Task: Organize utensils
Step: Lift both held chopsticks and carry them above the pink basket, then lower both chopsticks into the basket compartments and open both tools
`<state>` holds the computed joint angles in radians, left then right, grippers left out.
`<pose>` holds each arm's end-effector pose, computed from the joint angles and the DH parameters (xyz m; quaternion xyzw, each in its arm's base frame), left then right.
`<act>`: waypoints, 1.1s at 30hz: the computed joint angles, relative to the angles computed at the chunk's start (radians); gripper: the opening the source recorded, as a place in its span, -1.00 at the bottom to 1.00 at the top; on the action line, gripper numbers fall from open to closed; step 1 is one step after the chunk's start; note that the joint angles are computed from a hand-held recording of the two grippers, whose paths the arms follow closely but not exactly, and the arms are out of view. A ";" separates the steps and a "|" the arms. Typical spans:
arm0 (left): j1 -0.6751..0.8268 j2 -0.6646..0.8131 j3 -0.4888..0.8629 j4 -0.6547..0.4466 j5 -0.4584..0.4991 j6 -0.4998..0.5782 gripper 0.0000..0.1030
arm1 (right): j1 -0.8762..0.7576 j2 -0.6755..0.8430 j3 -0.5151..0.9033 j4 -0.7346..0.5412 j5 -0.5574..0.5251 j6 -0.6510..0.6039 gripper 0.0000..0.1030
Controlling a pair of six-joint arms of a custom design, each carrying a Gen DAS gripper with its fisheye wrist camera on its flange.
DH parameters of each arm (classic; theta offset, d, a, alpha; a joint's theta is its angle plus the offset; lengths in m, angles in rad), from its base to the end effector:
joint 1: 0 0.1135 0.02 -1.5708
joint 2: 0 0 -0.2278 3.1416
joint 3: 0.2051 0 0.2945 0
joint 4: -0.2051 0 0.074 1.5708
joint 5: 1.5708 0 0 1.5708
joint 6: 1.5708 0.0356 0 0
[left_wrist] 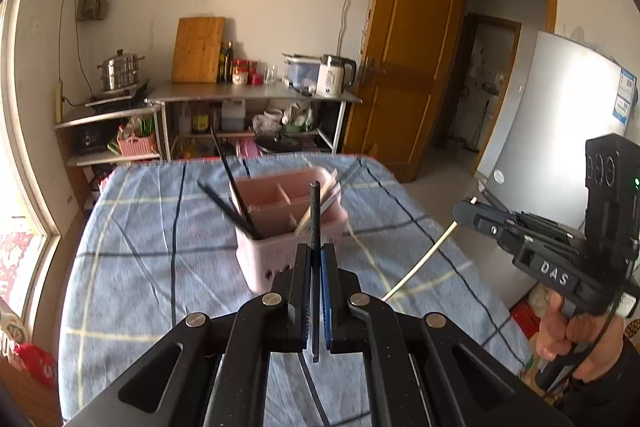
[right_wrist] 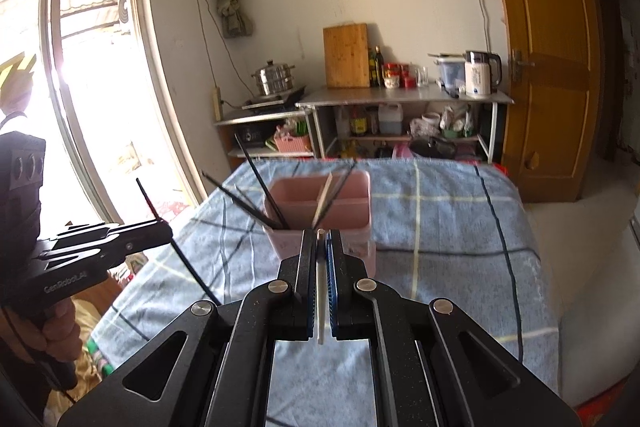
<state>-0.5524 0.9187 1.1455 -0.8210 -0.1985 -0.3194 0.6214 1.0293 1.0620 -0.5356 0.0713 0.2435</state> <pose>0.2075 -0.1197 0.3569 0.0560 0.8782 -0.1178 0.4601 0.2330 0.1637 0.3253 -0.1438 0.8484 0.1853 0.4747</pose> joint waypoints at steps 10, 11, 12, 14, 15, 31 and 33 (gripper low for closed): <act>0.141 0.153 0.189 0.047 0.070 0.065 -0.92 | -0.004 0.167 0.193 0.071 -0.012 -0.031 -0.91; 0.155 0.172 0.214 0.054 0.077 0.068 -0.92 | -0.005 0.189 0.218 0.079 -0.013 -0.035 -0.91; 0.165 0.186 0.232 0.057 0.084 0.070 -0.92 | -0.005 0.213 0.245 0.087 -0.015 -0.039 -0.91; 0.188 0.222 0.276 0.077 0.099 0.080 -0.92 | -0.005 0.243 0.276 0.101 -0.015 -0.043 -0.91; 0.195 0.235 0.289 0.083 0.102 0.085 -0.92 | -0.006 0.264 0.295 0.109 -0.017 -0.043 -0.91; 0.276 0.413 0.255 0.284 0.154 0.114 -0.92 | -0.023 0.488 0.384 0.191 -0.030 -0.046 -0.91; 0.285 0.420 0.231 0.305 0.173 0.114 -0.92 | -0.025 0.510 0.385 0.195 -0.031 -0.043 -0.91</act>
